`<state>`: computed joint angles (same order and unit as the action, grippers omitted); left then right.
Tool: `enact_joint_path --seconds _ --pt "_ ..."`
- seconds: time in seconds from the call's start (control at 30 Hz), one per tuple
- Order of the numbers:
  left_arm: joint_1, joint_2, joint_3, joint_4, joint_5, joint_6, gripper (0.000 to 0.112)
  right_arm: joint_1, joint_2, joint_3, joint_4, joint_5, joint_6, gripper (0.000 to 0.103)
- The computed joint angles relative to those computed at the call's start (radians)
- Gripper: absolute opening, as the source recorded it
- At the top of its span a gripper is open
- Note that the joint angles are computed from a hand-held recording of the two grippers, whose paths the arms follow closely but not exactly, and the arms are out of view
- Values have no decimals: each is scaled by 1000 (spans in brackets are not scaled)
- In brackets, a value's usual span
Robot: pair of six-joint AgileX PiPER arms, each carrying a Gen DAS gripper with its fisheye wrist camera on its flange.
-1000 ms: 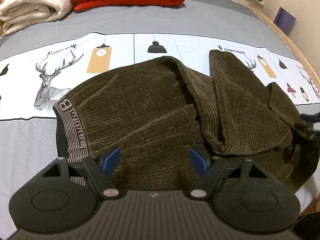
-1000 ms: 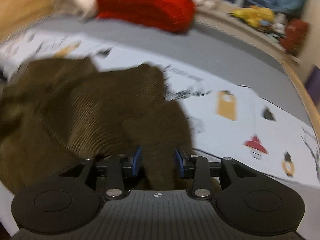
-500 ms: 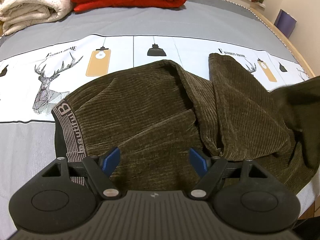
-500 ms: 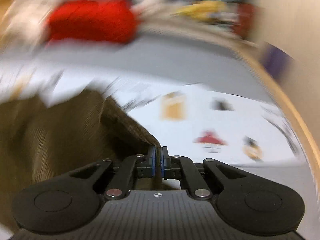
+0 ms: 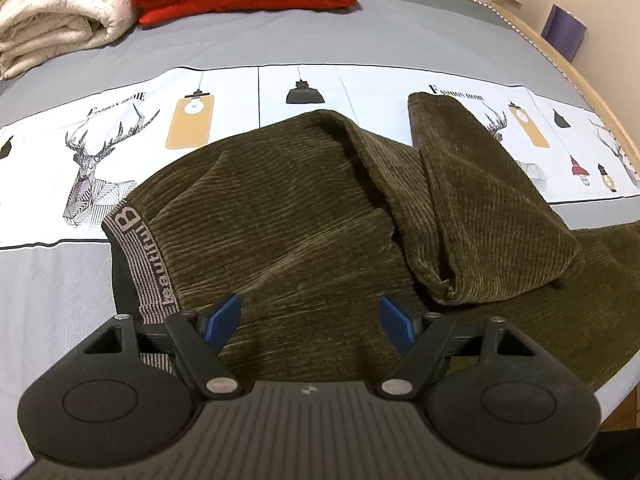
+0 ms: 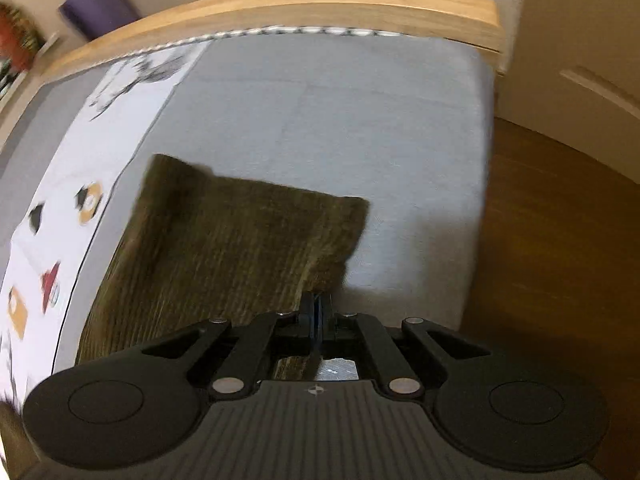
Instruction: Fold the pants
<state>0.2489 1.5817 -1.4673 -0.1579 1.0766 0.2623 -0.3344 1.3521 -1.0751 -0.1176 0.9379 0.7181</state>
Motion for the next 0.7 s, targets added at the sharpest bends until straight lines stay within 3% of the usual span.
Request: enact_joint_path --seconds 0.1,0.17,0.23,0.33,0.37,0.4,0.47,0.53,0.57,0.6,0.7 --pt "22 16 -14 -18 17 0 81 139 15 -61 -222 104 121 6" --pt "38 24 -16 -30 24 9 81 218 1 -64 -346 110 226 9" --pt "53 31 -9 -23 28 13 81 282 -22 -58 -397 74 274 19" --pt "95 37 14 -34 33 48 80 347 -23 -69 -370 -28 216 38" --pt "117 43 20 -45 42 65 77 370 -18 -76 -337 -66 160 39" --pt "141 50 28 -57 54 88 73 396 -11 -86 -314 -87 108 39" --pt "173 68 48 -39 69 135 51 458 19 -111 -270 -132 4 39" --pt "172 77 98 82 31 156 37 501 54 -149 -183 -155 -118 39" --pt "193 80 137 129 -11 194 17 523 75 -184 -128 -143 -185 39" --pt "216 79 153 136 -27 235 17 547 100 -214 -82 -133 -243 39" --pt "300 106 70 46 67 264 13 641 161 -302 -38 -82 -330 39"
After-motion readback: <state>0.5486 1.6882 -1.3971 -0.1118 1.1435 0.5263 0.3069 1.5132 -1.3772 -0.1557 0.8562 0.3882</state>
